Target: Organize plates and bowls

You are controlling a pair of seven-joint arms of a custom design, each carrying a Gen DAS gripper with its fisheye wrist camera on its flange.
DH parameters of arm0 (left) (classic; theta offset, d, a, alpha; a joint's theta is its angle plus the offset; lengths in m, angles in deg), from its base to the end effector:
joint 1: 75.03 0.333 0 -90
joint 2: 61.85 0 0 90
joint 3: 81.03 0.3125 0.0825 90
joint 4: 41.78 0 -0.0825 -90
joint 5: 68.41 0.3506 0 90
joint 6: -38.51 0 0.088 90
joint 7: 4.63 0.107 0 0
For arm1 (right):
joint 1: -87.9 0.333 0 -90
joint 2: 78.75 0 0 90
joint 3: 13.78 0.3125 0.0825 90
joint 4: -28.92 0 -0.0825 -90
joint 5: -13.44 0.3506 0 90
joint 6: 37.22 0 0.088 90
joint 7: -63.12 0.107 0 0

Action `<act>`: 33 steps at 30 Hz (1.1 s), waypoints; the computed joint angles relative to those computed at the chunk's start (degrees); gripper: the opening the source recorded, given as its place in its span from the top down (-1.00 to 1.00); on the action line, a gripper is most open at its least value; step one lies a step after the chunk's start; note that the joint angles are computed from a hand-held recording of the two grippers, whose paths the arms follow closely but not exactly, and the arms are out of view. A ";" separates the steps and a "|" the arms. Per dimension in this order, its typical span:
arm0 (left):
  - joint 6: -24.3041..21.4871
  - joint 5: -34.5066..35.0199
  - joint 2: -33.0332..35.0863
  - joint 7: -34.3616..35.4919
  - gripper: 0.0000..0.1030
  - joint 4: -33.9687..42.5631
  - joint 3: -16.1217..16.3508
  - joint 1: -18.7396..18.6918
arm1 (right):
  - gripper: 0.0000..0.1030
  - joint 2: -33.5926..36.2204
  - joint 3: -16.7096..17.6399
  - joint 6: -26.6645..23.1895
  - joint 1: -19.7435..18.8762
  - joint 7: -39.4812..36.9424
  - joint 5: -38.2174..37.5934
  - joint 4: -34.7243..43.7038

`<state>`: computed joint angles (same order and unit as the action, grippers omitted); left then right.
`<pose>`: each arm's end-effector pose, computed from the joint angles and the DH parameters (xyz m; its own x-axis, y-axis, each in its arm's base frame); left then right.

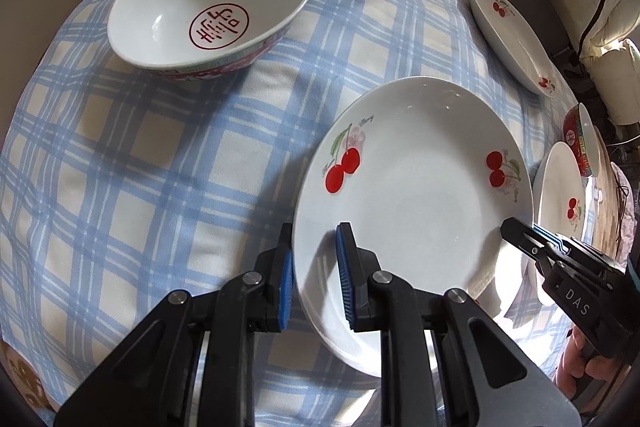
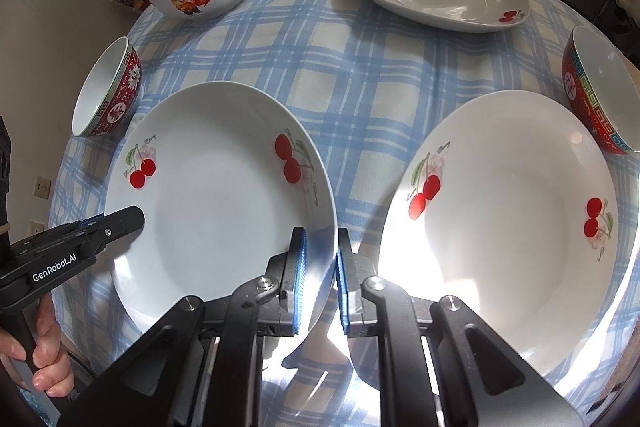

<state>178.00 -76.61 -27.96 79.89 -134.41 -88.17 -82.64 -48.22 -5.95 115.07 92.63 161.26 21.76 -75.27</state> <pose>0.6641 -0.1612 0.3221 -0.0539 -0.9777 0.2028 -0.9807 0.0136 -0.1952 0.6404 0.1284 0.2990 -0.0406 -0.9767 -0.2107 -0.9601 0.0965 -0.2623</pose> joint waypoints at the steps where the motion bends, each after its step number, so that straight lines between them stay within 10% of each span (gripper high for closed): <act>1: -0.18 0.08 0.18 -0.04 0.61 0.30 0.04 -0.06 | 0.72 -0.11 0.10 -0.10 -0.19 -0.24 0.09 -0.11; 20: 5.94 10.52 -2.28 -2.67 0.30 0.51 2.35 -5.31 | 0.66 -5.18 -4.59 1.14 -0.62 2.40 -4.19 -0.97; 33: 11.35 15.72 -2.47 -2.77 -0.64 3.29 2.55 -10.75 | -0.74 -9.24 -9.22 1.25 -1.37 10.17 -9.92 -5.75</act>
